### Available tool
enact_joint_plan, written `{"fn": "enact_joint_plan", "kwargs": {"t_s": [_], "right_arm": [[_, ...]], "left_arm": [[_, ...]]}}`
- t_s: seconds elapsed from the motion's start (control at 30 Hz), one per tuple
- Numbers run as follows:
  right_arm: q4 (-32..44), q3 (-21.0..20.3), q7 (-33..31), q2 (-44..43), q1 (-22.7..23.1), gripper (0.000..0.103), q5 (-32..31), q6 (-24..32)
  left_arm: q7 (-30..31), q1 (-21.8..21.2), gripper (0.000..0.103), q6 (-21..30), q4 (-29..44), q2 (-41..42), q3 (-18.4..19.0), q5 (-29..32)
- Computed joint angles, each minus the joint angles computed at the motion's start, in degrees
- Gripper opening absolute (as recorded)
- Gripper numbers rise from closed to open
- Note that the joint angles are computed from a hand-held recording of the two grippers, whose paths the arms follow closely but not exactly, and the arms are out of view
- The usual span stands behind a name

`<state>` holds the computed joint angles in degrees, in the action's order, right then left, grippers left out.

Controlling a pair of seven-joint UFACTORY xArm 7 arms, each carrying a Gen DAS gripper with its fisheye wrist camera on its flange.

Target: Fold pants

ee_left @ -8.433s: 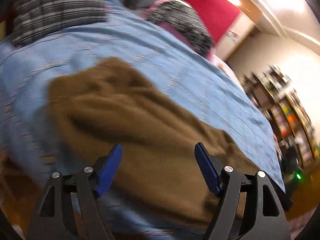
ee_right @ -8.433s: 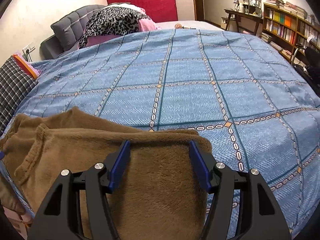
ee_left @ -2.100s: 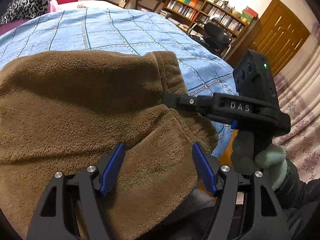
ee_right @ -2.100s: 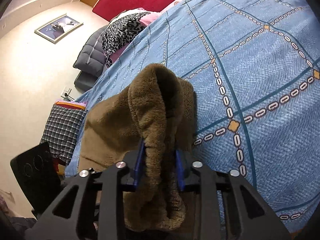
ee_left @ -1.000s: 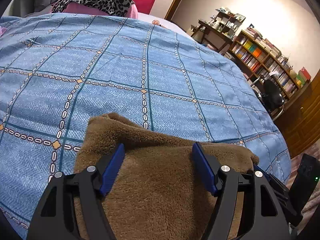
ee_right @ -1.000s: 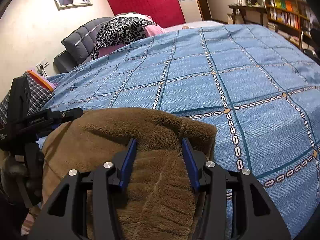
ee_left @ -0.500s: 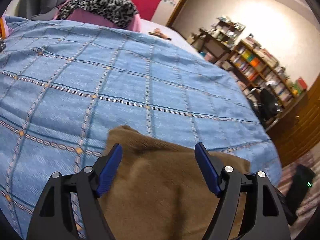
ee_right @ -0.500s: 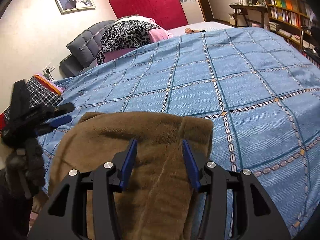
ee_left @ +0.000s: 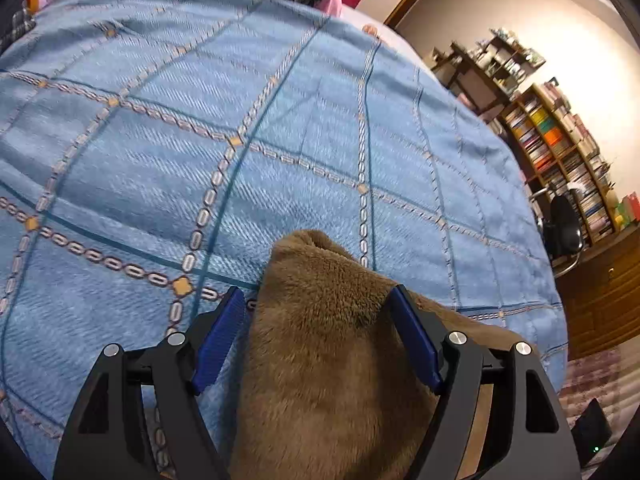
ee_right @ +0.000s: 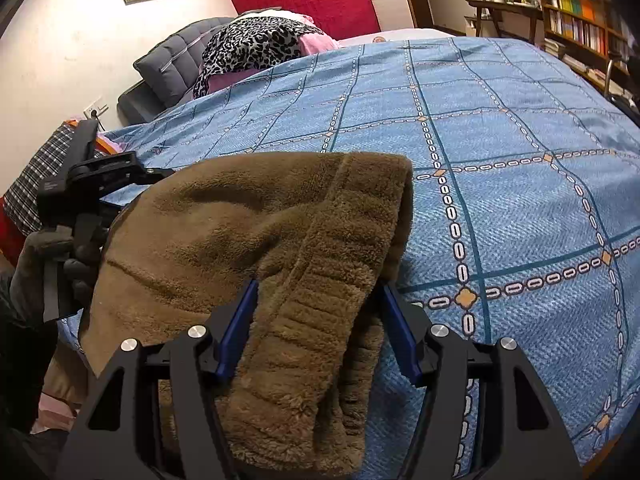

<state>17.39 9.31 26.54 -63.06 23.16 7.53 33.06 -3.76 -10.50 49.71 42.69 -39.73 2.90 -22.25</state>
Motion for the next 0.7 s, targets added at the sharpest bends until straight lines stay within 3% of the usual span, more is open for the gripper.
{"fn": "enact_joint_plan", "kwargs": {"t_s": [0.17,0.43,0.63,0.7], "right_arm": [[1.41,0.14,0.25,-2.6,-0.5,0.061,-0.39,3.3],[1.82,0.98,0.42,-6.79,-0.57,0.061,-0.4,9.34],[-0.59,1.59,1.0,-8.53,0.4,0.062,0.61,11.15],[-1.42,1.77,1.31,-9.36,0.36,0.067,0.52,11.15]], "left_arm": [[0.92,0.03,0.075,2.33,-0.93,-7.45,-0.13,2.08],[-0.05,-0.18,0.075,11.38,-4.4,-16.99,-1.0,4.46],[-0.66,-0.4,0.077,12.93,-8.85,-21.84,-2.14,4.78],[-1.25,-0.4,0.082,12.6,-10.28,-22.63,-1.61,4.13]]}}
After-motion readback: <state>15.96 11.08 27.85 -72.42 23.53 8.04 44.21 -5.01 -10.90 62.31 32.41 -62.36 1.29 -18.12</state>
